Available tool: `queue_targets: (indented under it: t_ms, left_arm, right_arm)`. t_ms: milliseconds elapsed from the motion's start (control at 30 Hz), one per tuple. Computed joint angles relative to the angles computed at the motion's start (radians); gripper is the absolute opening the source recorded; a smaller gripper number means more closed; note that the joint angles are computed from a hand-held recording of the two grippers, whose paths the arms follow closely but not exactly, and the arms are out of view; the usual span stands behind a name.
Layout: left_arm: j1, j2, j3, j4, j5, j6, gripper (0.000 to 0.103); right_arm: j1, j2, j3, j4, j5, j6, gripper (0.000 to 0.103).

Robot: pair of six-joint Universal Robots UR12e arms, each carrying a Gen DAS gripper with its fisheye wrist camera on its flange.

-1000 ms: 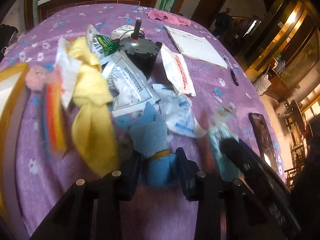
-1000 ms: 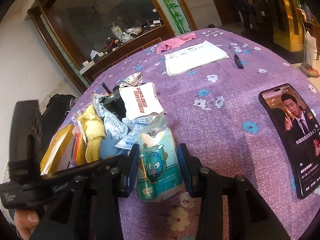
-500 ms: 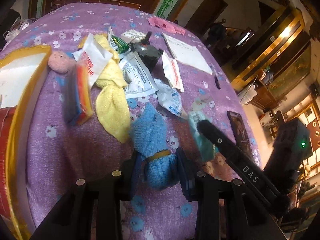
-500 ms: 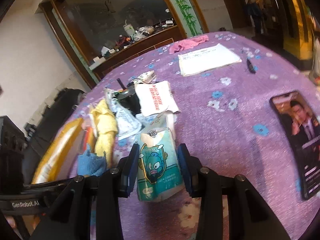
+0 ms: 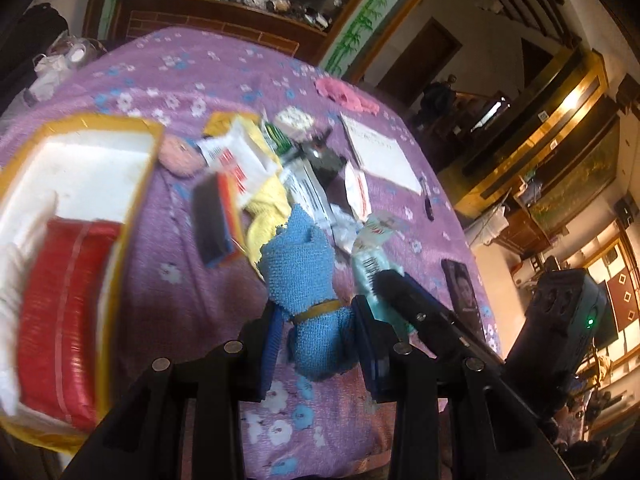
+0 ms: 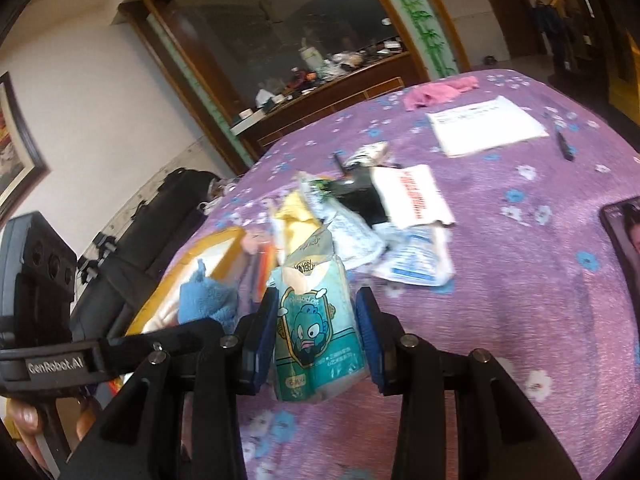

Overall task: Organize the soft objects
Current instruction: 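Carry the blue toy with the left tool while the right tool carries the tissue pack to the tray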

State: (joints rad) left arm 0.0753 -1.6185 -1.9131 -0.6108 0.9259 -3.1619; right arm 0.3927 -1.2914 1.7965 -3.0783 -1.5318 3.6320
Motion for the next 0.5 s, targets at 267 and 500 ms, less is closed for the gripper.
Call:
queue_targets:
  t_ms: [267, 500]
  left_arm:
    - [0.058, 0.026, -0.016, 0.060, 0.029, -0.053, 0.036]
    - [0.113, 0.036, -0.036, 0.104, 0.054, -0.096, 0.036]
  right_arm:
    - [0.029, 0.049, -0.088, 0.011, 0.078, -0.086, 0.038]
    - [0.052, 0.085, -0.147, 0.051, 0.123, -0.150, 0.038]
